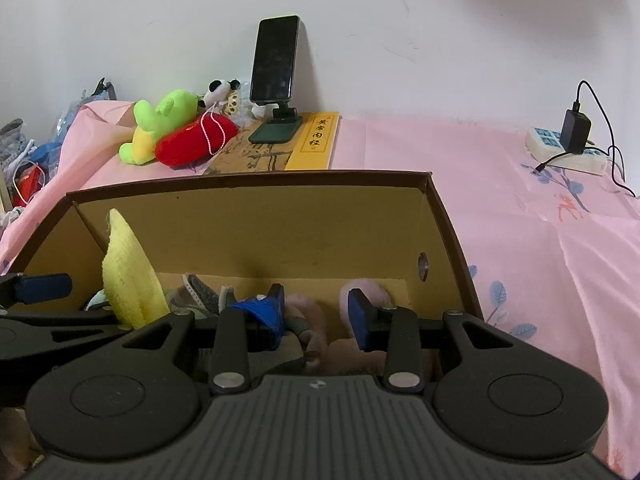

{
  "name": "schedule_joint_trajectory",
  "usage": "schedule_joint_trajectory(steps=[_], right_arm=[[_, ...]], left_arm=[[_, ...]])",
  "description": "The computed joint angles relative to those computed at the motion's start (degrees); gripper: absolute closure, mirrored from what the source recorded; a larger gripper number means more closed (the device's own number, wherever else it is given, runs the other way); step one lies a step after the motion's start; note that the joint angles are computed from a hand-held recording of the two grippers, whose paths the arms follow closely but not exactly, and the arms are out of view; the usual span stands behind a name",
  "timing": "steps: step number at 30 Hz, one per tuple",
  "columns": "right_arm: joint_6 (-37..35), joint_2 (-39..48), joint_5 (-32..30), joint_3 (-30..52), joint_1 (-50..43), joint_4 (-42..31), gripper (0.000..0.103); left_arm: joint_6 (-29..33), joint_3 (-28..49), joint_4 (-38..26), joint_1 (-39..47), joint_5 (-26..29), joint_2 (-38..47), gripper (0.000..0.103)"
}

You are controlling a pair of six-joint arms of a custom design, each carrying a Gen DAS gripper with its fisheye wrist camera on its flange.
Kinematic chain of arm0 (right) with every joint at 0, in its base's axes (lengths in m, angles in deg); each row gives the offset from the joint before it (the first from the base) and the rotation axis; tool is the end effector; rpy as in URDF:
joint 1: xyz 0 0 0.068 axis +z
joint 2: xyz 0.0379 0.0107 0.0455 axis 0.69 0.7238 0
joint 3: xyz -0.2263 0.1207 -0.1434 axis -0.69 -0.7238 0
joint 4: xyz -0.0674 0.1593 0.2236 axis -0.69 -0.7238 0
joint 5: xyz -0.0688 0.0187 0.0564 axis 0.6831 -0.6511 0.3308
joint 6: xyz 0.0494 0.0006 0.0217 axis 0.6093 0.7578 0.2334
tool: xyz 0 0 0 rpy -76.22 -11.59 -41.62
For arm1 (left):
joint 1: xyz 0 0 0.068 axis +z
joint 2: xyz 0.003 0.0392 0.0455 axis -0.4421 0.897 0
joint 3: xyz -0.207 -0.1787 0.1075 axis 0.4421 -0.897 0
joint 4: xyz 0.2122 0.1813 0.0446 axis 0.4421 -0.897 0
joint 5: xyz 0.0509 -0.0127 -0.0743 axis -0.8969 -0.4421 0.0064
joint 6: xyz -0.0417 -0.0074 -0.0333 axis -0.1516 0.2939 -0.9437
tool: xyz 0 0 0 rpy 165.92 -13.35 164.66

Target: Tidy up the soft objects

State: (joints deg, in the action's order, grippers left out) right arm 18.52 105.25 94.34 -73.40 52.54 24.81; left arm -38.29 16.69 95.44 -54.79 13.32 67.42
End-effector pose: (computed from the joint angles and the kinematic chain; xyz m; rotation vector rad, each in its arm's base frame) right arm 0.1869 0.0178 0.0943 0.5064 2.2418 -0.0667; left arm 0.2652 -0.1401 0.1398 0.6315 2.2775 -0.0766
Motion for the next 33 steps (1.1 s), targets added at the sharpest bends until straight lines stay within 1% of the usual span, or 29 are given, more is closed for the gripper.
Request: schedule_joint_trajectory(steps=[12,15,17,18,20,21,24,25,26,29,31,33], right_arm=[[-0.6,0.7,0.1,-0.2,-0.2,0.7,0.085],[-0.6,0.7,-0.1,0.1,-0.4,0.1,0.084],[-0.5,0.2,0.6,0.6,0.0,-1.3,0.084],[-0.9,-0.3,1.0,0.8,0.5,-2.2,0.084],[-0.1,-3.4,2.6,2.3,1.8,-8.5,0.083],[1.0,-6.6,3.1,2.7,2.3,-12.5,0.083],[4.8,-19.2,5.9,4.0,5.3,-26.3,0.083],[6.8,-24.5,7.2,4.8,6.8,-32.2,0.083],[8.8,-27.5,8.6,5.9,8.6,-37.3,0.083],[15.6,-35.9,10.8,9.2,13.3,-51.8,0.083],[21.2,-40.9,13.4,10.3,18.0,-58.7,0.083],[27.0,-41.3,16.8,11.7,23.0,-63.9,0.083]], left_arm=[[-0.1,-0.5,0.0,-0.1,-0.1,-0.5,0.033],[0.7,0.0,-1.6,-0.5,-0.9,-1.2,0.033],[1.3,0.5,-3.7,-0.8,-1.7,-2.7,0.033],[1.1,0.6,-5.2,-0.7,-1.1,-4.2,0.033],[0.5,1.6,-9.8,-1.1,-1.4,-7.2,0.033],[0.1,2.2,-12.5,-1.4,-1.9,-8.9,0.033],[-1.4,3.6,-20.7,-1.5,-1.2,-14.9,0.032],[-1.7,4.0,-23.5,-1.2,0.1,-17.2,0.032],[-2.1,4.4,-26.4,-1.3,0.6,-19.2,0.032],[-2.4,5.5,-33.7,-2.6,-0.5,-23.9,0.032],[-2.2,5.3,-36.8,-3.0,0.0,-26.8,0.032],[-2.7,5.2,-39.9,-2.9,1.4,-28.7,0.032]])
